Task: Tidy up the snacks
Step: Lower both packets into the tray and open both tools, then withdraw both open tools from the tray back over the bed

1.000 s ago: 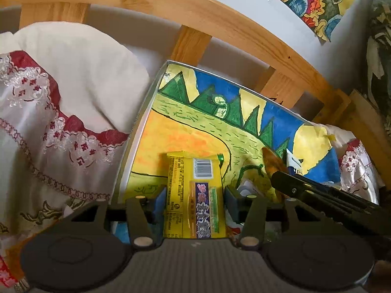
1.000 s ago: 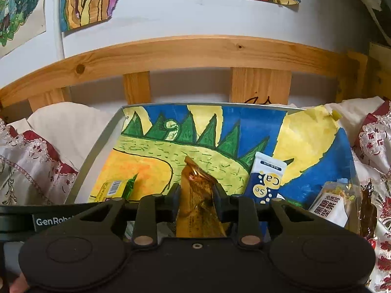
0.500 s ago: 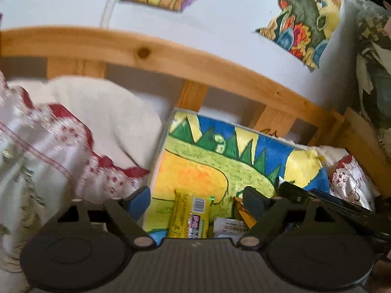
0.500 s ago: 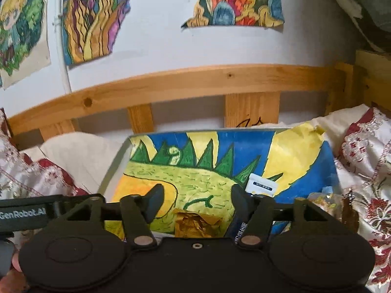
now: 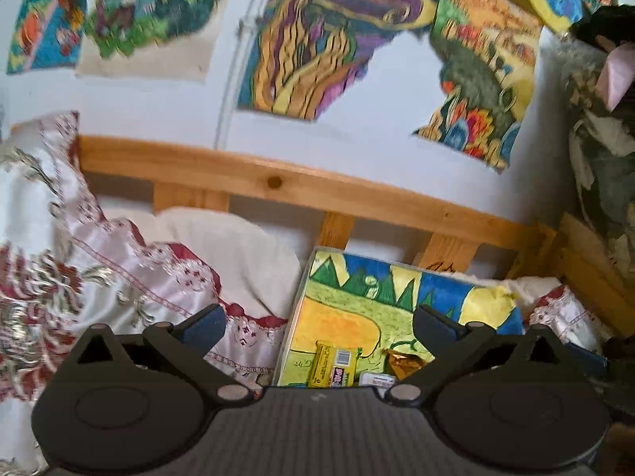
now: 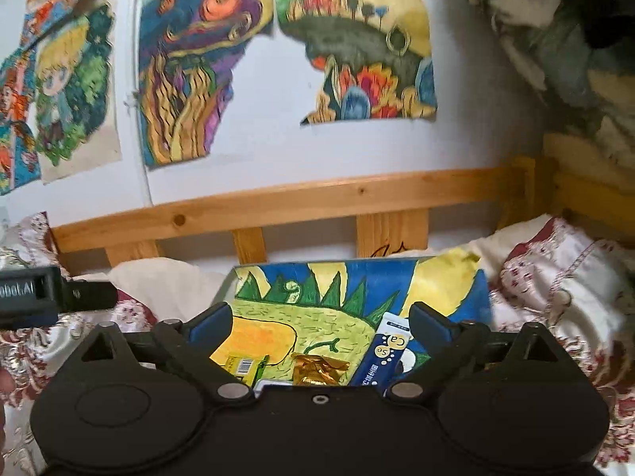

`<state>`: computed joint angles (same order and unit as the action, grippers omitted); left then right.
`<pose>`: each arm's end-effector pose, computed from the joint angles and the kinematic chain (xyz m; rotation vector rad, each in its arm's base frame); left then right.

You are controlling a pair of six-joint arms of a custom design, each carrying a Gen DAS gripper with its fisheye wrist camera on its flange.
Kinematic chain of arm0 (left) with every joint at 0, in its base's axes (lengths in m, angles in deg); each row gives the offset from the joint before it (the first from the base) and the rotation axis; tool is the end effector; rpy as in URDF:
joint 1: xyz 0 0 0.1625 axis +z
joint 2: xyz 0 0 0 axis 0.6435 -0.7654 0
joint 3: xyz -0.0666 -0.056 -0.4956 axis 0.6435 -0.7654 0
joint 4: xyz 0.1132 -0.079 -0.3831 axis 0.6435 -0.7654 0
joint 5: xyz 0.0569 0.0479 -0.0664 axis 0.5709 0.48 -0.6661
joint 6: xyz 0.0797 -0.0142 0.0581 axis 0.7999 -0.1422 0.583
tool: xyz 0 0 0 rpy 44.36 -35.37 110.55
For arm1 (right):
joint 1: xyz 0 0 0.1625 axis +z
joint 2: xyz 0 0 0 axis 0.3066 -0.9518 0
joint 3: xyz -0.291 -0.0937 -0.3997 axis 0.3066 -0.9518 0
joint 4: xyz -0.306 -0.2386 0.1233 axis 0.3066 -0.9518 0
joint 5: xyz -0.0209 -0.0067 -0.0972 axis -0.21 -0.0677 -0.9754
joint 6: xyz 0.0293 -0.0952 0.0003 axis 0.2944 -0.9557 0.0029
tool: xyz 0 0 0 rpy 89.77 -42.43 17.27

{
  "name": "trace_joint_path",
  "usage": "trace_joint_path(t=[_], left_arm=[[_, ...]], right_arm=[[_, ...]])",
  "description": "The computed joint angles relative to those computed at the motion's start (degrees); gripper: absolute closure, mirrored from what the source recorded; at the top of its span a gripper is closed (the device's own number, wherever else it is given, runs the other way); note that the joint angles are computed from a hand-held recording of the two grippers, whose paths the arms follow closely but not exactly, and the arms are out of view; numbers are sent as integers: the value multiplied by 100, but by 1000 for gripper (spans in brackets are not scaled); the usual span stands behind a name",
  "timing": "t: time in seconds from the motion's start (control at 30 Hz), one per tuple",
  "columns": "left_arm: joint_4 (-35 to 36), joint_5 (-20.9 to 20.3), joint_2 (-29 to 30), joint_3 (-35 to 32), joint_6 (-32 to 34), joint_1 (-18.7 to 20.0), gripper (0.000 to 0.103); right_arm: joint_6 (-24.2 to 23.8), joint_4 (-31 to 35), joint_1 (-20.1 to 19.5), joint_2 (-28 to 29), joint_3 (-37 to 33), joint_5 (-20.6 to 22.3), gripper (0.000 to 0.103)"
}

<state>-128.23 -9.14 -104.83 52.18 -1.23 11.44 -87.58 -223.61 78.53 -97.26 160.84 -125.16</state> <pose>-0.4001 -0.7957 0.1163 0.8103 2.4875 -1.1557 0.1571 -0.7115 0.3333 0.1381 -1.9116 1.4586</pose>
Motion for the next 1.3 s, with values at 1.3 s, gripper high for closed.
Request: trace_joint_path(t=[1.3], left_arm=[[-269, 1585, -1655, 3560, -785, -690, 1]], right_arm=[[259, -1841, 687, -683, 2800, -1263, 1]])
